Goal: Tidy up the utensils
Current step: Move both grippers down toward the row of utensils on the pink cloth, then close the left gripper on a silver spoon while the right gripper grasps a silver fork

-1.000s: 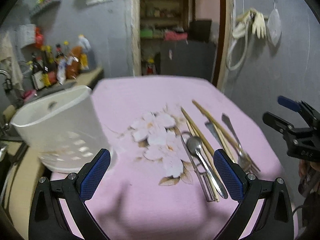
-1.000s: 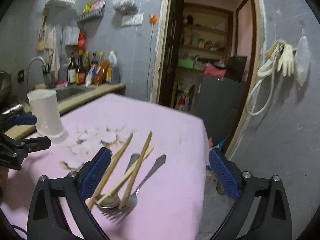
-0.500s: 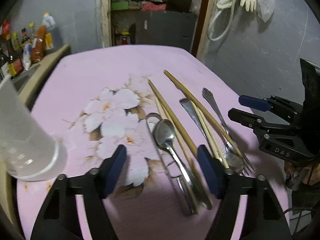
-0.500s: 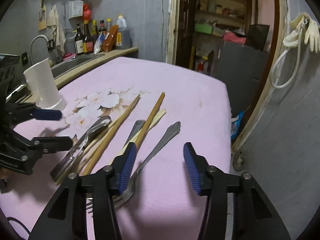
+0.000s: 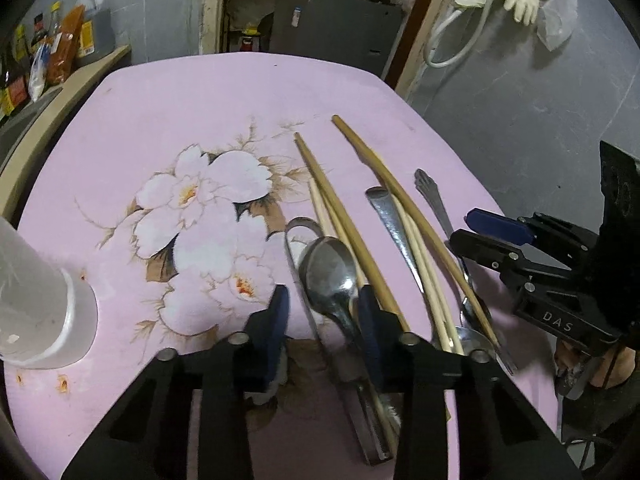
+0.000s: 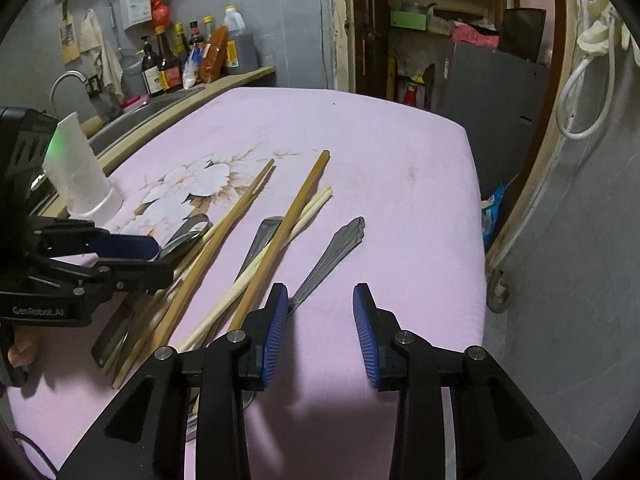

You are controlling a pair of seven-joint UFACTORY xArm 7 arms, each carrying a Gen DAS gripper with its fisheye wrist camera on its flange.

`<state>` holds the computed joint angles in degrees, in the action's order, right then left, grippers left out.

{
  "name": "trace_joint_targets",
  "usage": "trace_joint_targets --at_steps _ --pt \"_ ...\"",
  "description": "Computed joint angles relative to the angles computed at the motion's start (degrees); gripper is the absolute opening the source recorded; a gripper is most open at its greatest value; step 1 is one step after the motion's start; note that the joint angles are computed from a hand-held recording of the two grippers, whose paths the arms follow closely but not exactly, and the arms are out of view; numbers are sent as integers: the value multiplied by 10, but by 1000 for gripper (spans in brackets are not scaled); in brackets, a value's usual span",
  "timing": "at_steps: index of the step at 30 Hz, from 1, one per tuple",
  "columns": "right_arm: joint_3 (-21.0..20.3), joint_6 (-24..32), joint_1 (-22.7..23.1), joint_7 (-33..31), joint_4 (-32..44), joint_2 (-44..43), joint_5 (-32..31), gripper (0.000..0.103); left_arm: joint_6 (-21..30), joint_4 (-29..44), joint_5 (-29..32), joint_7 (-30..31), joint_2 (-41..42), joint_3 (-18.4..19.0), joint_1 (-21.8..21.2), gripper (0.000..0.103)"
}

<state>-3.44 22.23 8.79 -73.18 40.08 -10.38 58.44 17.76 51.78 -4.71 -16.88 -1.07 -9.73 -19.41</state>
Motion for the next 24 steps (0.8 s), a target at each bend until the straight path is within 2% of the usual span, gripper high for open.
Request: trace_joint_targets --at_steps 4,8,10,12,13,15,17,21,24 --pt "4 3 0 7 3 4 -10 31 -7 -9 -63 42 -8 5 0 23" --pt "6 3 3 4 2 4 -12 31 -3 -17 -78 50 -19 7 0 16" --pt "8 1 5 6 0 3 -12 28 -4 -22 -103 69 -25 9 -2 16" --pt "8 2 7 9 -1 2 -13 20 -2 -19 -116 78 -24 11 -3 15" --pt "9 1 8 9 -2 2 -14 19 -1 -18 -125 85 -24 12 -3 15" --pt "9 -2 10 7 -6 -2 -14 16 -7 -23 -127 78 -26 9 -5 12" --pt "8 -2 12 8 -9 -4 -14 13 -14 -24 -158 98 -28 13 -8 6" --pt "5 -1 16 4 -16 -12 -12 11 -29 -42 -192 126 -40 18 -12 4" --pt "6 -9 19 11 -18 -13 -20 10 -45 -52 -193 122 -45 16 -15 3"
